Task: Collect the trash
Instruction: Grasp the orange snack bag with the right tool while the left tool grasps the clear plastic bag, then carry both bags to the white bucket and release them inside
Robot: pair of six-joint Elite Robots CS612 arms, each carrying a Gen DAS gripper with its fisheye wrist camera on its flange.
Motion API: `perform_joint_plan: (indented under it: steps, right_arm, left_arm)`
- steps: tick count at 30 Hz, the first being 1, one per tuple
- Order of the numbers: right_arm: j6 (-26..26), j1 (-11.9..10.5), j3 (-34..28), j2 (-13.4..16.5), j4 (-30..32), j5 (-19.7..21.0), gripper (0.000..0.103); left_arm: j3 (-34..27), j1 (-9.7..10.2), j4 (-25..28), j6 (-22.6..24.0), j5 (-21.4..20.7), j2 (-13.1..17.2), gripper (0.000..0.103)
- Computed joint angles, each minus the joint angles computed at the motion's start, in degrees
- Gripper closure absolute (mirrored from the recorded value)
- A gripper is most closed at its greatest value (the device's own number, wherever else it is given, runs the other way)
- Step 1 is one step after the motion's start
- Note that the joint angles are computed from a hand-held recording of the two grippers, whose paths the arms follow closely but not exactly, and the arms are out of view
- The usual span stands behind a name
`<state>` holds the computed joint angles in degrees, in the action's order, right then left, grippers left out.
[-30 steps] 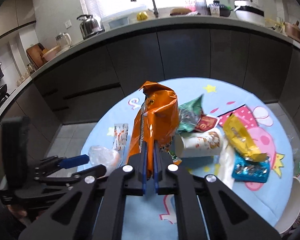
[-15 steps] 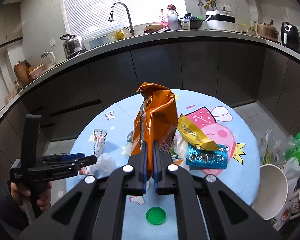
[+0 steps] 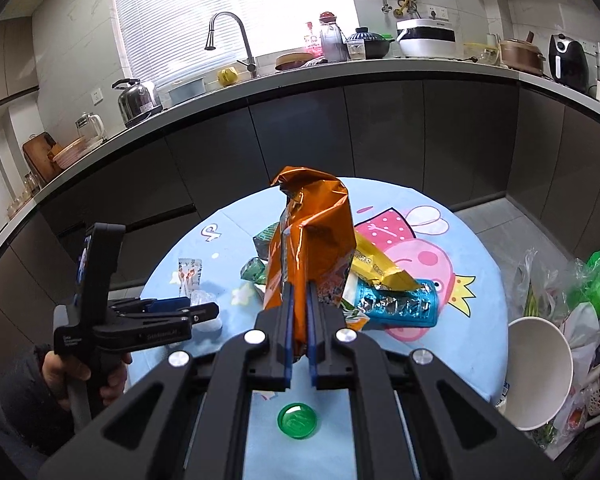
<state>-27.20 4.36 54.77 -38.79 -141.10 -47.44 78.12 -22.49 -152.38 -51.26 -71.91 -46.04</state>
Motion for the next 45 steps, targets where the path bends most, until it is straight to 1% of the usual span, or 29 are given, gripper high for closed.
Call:
perform_joint_plan:
  steps: [6, 7, 8, 9, 10, 11, 13, 16, 18, 22, 25, 29, 34, 36, 40, 42, 45]
  right_arm:
    - [0.2, 0.0, -0.4, 0.3, 1.2, 0.3, 0.096]
    - [0.1, 0.0, -0.3, 0.2, 1.2, 0.4, 0.096]
    - [0.1, -0.1, -0.2, 0.2, 1.1, 0.5, 0.096]
    - [0.2, -0.1, -0.2, 0.1, 1.0, 0.6, 0.096]
    - [0.4, -0.1, -0.1, 0.1, 0.8, 0.6, 0.096]
    - [0.6, -0.2, -0.1, 0.1, 0.6, 0.6, 0.096]
    - [1.2, -0.4, 0.0, 0.1, 0.0, 0.6, 0.096]
    - [2.5, -0.8, 0.3, -0.1, -1.8, 0.7, 0.096]
    - [3.5, -1.1, 0.5, -0.2, -3.4, 0.7, 0.096]
    - [6.9, -2.1, 0.7, -0.4, -7.9, 0.4, 0.096]
    - [9.7, -2.9, 0.8, -0.3, -11.1, -0.5, 0.096]
    - [12.9, -4.2, 0.8, 0.0, -14.1, -3.0, 0.096]
    - [16.6, -6.1, 0.4, 0.8, -16.0, -7.9, 0.096]
    - [18.0, -6.8, 0.0, 1.3, -15.8, -10.2, 0.096]
    - [20.0, -7.9, -1.1, 2.8, -14.3, -14.0, 0.096]
    - [20.8, -8.3, -1.5, 3.5, -13.2, -15.2, 0.096]
    - [21.4, -8.7, -2.4, 4.8, -11.3, -16.6, 0.096]
  left_arm:
    - [-0.8, 0.95, 0.2, -0.3, -2.0, 0.9, 0.054]
    - [-1.0, 1.10, 0.4, -0.4, -2.7, 1.1, 0.060]
    - [-1.2, 1.32, 0.5, -0.7, -3.6, 1.3, 0.072]
    - [-1.3, 1.58, 0.5, -1.1, -4.4, 1.4, 0.077]
    - [-1.3, 1.76, 0.2, -1.3, -5.1, 1.5, 0.087]
    - [-1.2, 1.90, -0.4, -1.5, -5.8, 1.5, 0.095]
    - [-0.6, 1.88, -2.2, -1.3, -6.8, 1.1, 0.096]
    - [0.5, 1.20, -4.8, 0.8, -6.0, -0.2, 0.097]
    - [1.1, 0.75, -7.8, 2.5, -6.2, -1.2, 0.097]
    - [0.1, 0.01, -11.7, 6.9, -6.1, -2.2, 0.097]
    - [-2.5, -0.72, -12.5, 10.1, -6.7, -1.6, 0.097]
    - [-7.9, -1.37, -12.2, 14.1, -9.8, 1.0, 0.097]
    - [-17.3, -2.04, -8.5, 19.1, -15.1, 6.2, 0.097]
    - [-22.0, -2.38, -6.0, 21.2, -17.0, 8.7, 0.097]
    - [-29.7, -2.80, -1.5, 23.7, -20.8, 13.1, 0.097]
    - [-34.9, -3.01, 1.9, 25.0, -22.4, 15.9, 0.097]
    - [-40.9, -3.32, 5.7, 26.2, -24.2, 19.3, 0.097]
